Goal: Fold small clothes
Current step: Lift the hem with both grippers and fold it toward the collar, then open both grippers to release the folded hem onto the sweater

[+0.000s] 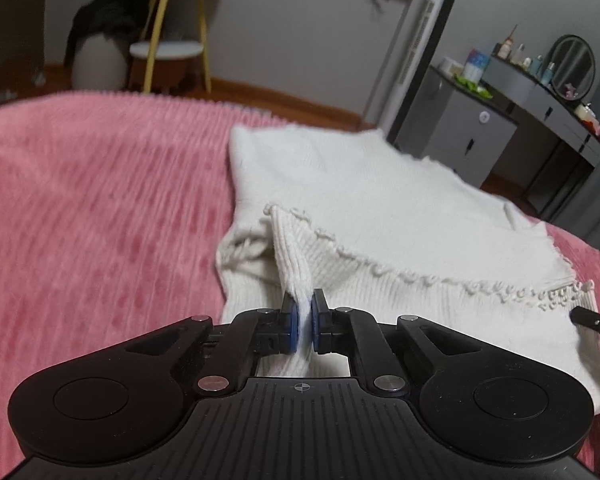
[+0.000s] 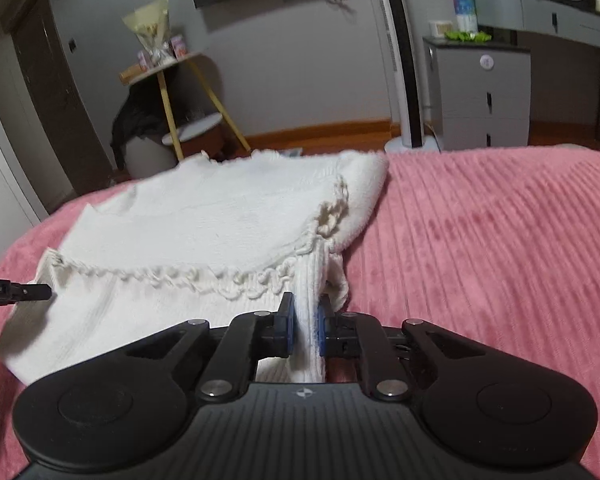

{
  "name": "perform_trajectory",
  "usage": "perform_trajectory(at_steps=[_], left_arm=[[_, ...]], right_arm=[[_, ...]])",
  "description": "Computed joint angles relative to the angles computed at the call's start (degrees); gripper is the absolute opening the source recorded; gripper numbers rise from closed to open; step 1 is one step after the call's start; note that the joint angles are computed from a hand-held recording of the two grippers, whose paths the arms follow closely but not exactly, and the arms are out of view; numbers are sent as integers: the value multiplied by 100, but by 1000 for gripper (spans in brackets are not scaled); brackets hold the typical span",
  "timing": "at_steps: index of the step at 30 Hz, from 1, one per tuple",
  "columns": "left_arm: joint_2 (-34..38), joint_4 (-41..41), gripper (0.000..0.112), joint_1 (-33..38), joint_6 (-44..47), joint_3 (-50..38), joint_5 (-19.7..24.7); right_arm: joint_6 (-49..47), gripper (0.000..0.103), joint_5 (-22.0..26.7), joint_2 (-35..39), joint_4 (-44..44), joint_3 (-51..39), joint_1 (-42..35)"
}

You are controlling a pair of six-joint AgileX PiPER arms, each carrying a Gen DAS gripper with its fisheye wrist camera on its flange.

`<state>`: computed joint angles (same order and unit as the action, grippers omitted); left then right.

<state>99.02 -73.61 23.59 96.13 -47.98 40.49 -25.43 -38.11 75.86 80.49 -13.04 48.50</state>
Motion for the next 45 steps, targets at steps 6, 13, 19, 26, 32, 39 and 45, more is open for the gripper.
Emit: perform_trajectory(at_steps=[6,13,19,26,32,39,45], left_arm=[[-814,124,8,428,3,-72,864],[-981,-207,8,-111,-327,-649,525],[-319,-651,8,-1213,-376,-1478,-1107],[872,-540,15,-2168,-905,-2507,-2495],[990,-730,59,-1743,-817,-2075,-2082],[325,-561,71,-669,-361,-504,-1212],[78,-130,71,-549,-942,-63,-1189]], right_arm=[[-1067,6,-929,-571,981,-203,964],[-1872,5,-1195,-496,787,-714,682],[-2409,5,-492,368,-291,-1678,-1252],[-2694,6,-117,1930,-845,-3114,-2501],[-1903,26,100,1715,-494,-2682,-2559],[668,44,525,-111,-621,-175,-1618],[2800,48,971,-525,-1419,469,-1383]])
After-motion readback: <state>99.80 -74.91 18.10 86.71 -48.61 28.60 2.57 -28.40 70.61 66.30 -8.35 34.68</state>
